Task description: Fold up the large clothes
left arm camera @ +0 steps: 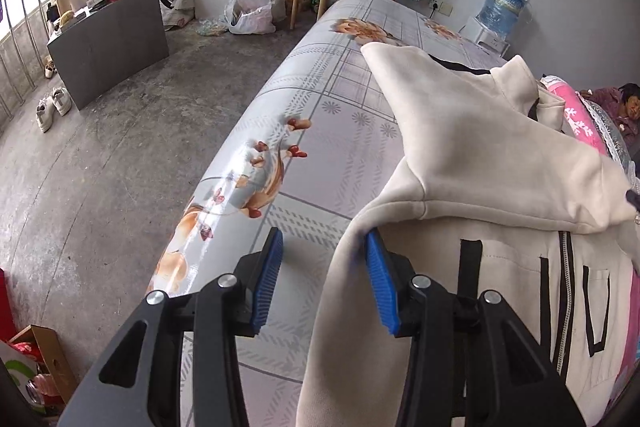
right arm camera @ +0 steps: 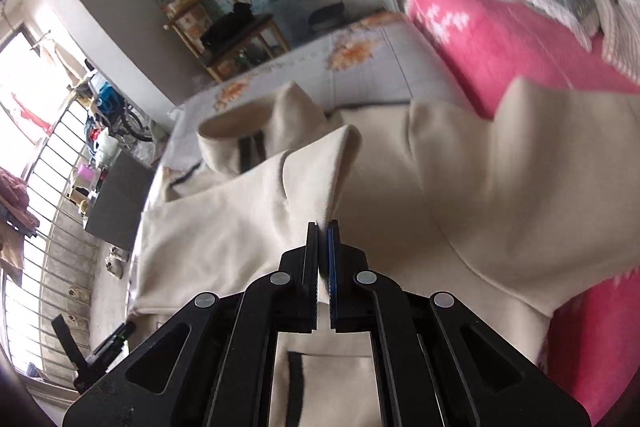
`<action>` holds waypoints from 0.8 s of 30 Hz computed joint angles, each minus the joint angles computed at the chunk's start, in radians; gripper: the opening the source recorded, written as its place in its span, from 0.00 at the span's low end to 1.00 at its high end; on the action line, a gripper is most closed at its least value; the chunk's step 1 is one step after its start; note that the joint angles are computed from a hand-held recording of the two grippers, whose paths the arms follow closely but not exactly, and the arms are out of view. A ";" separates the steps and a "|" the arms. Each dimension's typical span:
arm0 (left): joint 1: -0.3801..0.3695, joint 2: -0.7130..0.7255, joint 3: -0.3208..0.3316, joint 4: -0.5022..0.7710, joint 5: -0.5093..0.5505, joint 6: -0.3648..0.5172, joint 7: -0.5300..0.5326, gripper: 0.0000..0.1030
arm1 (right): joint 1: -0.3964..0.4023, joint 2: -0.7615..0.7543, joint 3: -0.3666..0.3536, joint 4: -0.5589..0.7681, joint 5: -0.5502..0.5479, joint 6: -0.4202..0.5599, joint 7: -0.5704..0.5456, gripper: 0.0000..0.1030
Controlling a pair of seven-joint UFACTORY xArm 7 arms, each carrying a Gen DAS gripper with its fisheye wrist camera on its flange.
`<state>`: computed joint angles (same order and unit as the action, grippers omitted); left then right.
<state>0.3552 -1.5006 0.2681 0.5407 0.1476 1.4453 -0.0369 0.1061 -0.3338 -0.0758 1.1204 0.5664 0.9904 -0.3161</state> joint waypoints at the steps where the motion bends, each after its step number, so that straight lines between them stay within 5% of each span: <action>1: 0.002 0.003 -0.004 -0.001 0.004 -0.001 0.000 0.41 | -0.006 0.005 -0.001 -0.018 -0.005 -0.001 0.007 0.02; 7: 0.009 0.002 -0.024 0.002 0.026 0.009 0.000 0.40 | -0.017 -0.007 -0.060 -0.019 0.124 0.054 -0.053 0.02; 11: -0.013 0.012 0.019 0.057 0.006 0.056 0.022 0.41 | -0.039 0.051 -0.046 -0.011 0.080 0.075 -0.070 0.03; 14: -0.046 -0.001 0.061 0.120 -0.017 0.070 0.063 0.40 | -0.054 0.069 -0.039 0.001 0.070 0.090 -0.094 0.13; 17: -0.071 0.018 0.075 0.171 -0.027 0.053 0.083 0.40 | -0.057 0.079 -0.026 0.020 0.072 0.082 -0.136 0.38; 18: -0.077 0.036 0.074 0.180 -0.029 0.041 0.083 0.40 | -0.057 0.091 -0.017 0.029 0.062 0.069 -0.145 0.39; 22: -0.115 0.163 0.077 0.189 -0.097 -0.035 0.044 0.40 | -0.060 0.168 0.012 0.082 0.020 0.066 -0.119 0.39; 23: -0.123 0.202 0.075 0.188 -0.115 -0.061 0.035 0.40 | -0.061 0.184 0.018 0.091 0.016 0.066 -0.118 0.31; 24: -0.121 0.237 0.064 0.185 -0.120 -0.089 0.028 0.40 | -0.062 0.195 0.024 0.097 0.017 0.066 -0.122 0.09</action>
<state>0.2344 -1.2634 0.3323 0.7262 0.0274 1.3565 -0.0088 0.0444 -0.1384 -0.0521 1.2175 0.5830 1.0560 -0.4379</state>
